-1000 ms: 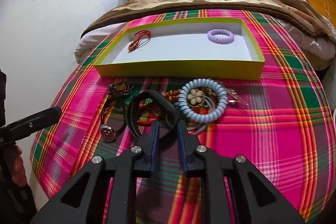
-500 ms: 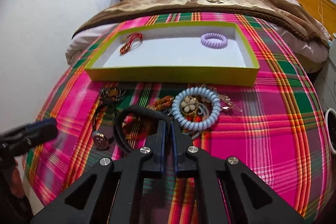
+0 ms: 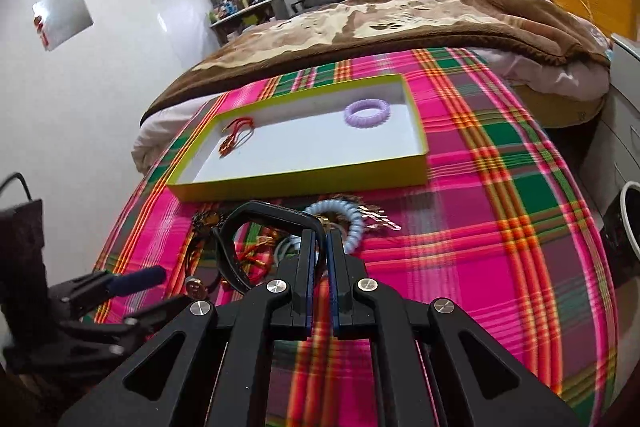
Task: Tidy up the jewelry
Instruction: 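Grasp the black band bracelet with right tool while left tool grasps teal-bead hair tie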
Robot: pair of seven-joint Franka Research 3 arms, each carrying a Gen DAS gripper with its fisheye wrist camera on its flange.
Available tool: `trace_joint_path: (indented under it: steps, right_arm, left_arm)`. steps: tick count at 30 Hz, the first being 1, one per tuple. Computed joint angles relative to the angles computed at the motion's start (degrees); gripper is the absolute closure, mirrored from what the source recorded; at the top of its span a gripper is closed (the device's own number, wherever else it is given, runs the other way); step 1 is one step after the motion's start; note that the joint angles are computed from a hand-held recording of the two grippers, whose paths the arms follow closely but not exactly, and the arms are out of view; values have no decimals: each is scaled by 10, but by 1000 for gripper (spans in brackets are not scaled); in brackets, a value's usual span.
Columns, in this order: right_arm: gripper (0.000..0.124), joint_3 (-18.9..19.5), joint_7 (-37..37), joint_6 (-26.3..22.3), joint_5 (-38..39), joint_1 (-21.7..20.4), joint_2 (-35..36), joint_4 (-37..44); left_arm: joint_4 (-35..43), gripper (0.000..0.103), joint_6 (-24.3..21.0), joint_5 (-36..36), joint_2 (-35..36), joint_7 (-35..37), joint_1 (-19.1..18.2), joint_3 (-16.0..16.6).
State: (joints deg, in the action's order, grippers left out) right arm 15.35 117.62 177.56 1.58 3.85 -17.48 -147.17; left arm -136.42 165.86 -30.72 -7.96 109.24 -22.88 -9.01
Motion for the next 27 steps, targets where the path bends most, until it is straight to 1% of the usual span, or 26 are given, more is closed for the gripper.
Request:
trace_joint_path:
  steps: [2,3,4,6,7,8,9,11,13,14,16,17,19,21,24,26,27]
  right_arm:
    - [118,-2,2,-1,1,-2,-7,-5]
    - [118,-11,-2,-1,8,5,-10,-9]
    - [118,-16,-5,2,11,8,-11,-10]
    - [118,-15,-7,4,14,5,-11,-11]
    - [118,-21,-13,5,19,11,-11,-12]
    - [118,-29,-20,7,26,20,-10,-12]
    - [118,-32,-24,10,31,23,-10,-13]
    - [118,-36,-31,12,40,26,-9,-14]
    - [118,-43,-40,13,51,34,-7,-14]
    - [118,-46,-45,13,55,37,-7,-15]
    - [118,-54,-55,18,67,47,-7,-17]
    - [118,-54,-59,19,70,47,-7,-18]
    - [118,-49,-61,19,75,42,-7,-18]
    - [118,-47,-63,19,79,41,-7,-18]
    - [118,-40,-62,17,80,34,-8,-17]
    - [118,-40,-63,18,82,35,-9,-19]
    - [118,-39,-63,19,82,34,-9,-19]
  left_arm:
    - [6,39,7,-39,7,52,-16,7]
    - [10,39,4,-29,13,46,-11,2]
    - [12,42,3,16,18,8,4,-10]
    - [13,42,14,80,26,-37,20,-24]
    - [16,43,12,94,30,-45,22,-25]
    - [19,43,8,93,32,-42,22,-24]
    - [17,43,14,89,33,-33,20,-24]
    - [20,48,10,125,34,-59,29,-29]
    - [20,57,6,194,34,-113,42,-39]
    - [18,59,7,228,33,-141,49,-42]
    - [16,68,11,258,32,-167,52,-42]
    - [15,70,12,262,32,-174,52,-40]
    - [16,76,12,246,31,-168,47,-33]
    - [15,76,13,229,31,-158,43,-28]
    - [11,76,15,240,29,-166,45,-29]
    - [10,77,16,231,27,-162,41,-27]
    - [9,88,17,228,26,-162,41,-26]
